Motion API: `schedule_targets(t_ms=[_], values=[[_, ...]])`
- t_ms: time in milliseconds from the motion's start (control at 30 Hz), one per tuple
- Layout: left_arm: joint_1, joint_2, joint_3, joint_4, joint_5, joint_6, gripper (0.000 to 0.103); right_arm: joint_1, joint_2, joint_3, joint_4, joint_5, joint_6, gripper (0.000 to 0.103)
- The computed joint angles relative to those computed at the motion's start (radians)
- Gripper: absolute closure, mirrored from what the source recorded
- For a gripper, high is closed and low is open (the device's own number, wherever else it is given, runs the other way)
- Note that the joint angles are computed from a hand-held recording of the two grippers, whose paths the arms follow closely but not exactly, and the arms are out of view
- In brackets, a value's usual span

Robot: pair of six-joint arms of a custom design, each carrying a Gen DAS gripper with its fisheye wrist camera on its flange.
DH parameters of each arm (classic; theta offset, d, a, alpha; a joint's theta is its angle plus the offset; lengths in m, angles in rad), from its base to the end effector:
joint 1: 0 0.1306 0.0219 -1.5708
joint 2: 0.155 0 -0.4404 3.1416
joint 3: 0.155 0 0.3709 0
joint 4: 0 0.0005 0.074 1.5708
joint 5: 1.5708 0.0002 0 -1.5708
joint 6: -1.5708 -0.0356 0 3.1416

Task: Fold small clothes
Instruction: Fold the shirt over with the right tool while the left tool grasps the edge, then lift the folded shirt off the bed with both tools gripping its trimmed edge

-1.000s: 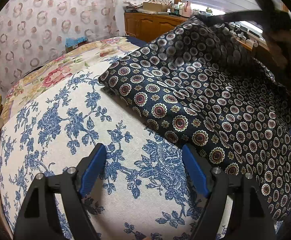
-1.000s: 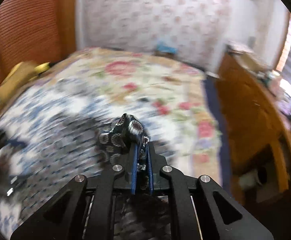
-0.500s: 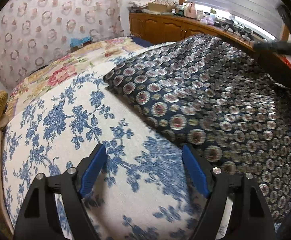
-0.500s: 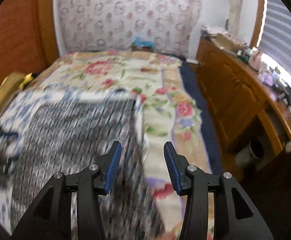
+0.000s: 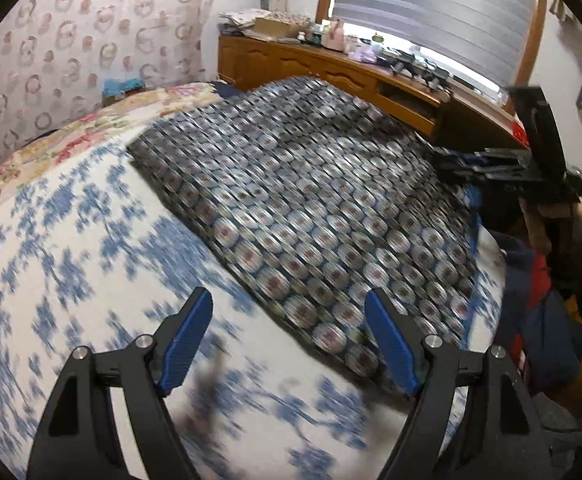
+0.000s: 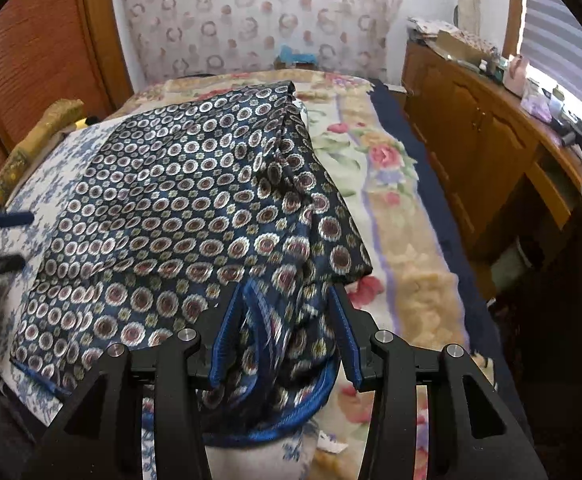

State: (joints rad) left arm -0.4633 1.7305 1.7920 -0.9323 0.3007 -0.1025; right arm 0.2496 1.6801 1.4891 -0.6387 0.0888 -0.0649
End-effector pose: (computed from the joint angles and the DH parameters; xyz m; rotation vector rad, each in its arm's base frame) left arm 0.5299 -0.2771 0.4894 0.8158 2.3198 -0.5268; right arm 0.5579 0.1385 0.4044 -0.1798 2.3898 0.0406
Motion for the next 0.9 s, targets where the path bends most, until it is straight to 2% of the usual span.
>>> schedule_targets(t_ms=[233, 367, 567, 633, 700, 733, 800, 900], values=[[-0.037, -0.076, -0.113, 0.006, 0.034, 0.043, 0.038, 0.032, -0.070, -0.098, 0.077, 0.016, 0.009, 0.058], [-0.046, -0.088, -0.139, -0.015, 0.084, 0.075, 0.051, 0.047, -0.099, -0.137, 0.105, 0.010, 0.002, 0.057], [-0.059, -0.087, -0.145, -0.034, 0.118, 0.092, 0.052, 0.063, -0.126, -0.171, 0.145, -0.020, -0.002, 0.050], [-0.062, -0.084, -0.141, -0.035, 0.123, 0.091, 0.063, 0.072, -0.131, -0.172, 0.146, -0.018, 0.007, 0.048], [-0.067, -0.078, -0.133, -0.043, 0.121, 0.092, 0.090, 0.082, -0.136, -0.172, 0.147, -0.013, 0.017, 0.045], [-0.067, -0.077, -0.133, -0.041, 0.123, 0.095, 0.097, 0.087, -0.140, -0.174, 0.151, -0.004, 0.024, 0.044], [-0.069, -0.083, -0.134, -0.023, 0.111, 0.098, 0.102, 0.098, -0.150, -0.178, 0.161, 0.013, 0.037, 0.041], [-0.054, -0.095, -0.118, 0.006, 0.141, 0.121, 0.102, 0.110, -0.166, -0.188, 0.168, 0.000, 0.060, 0.037]])
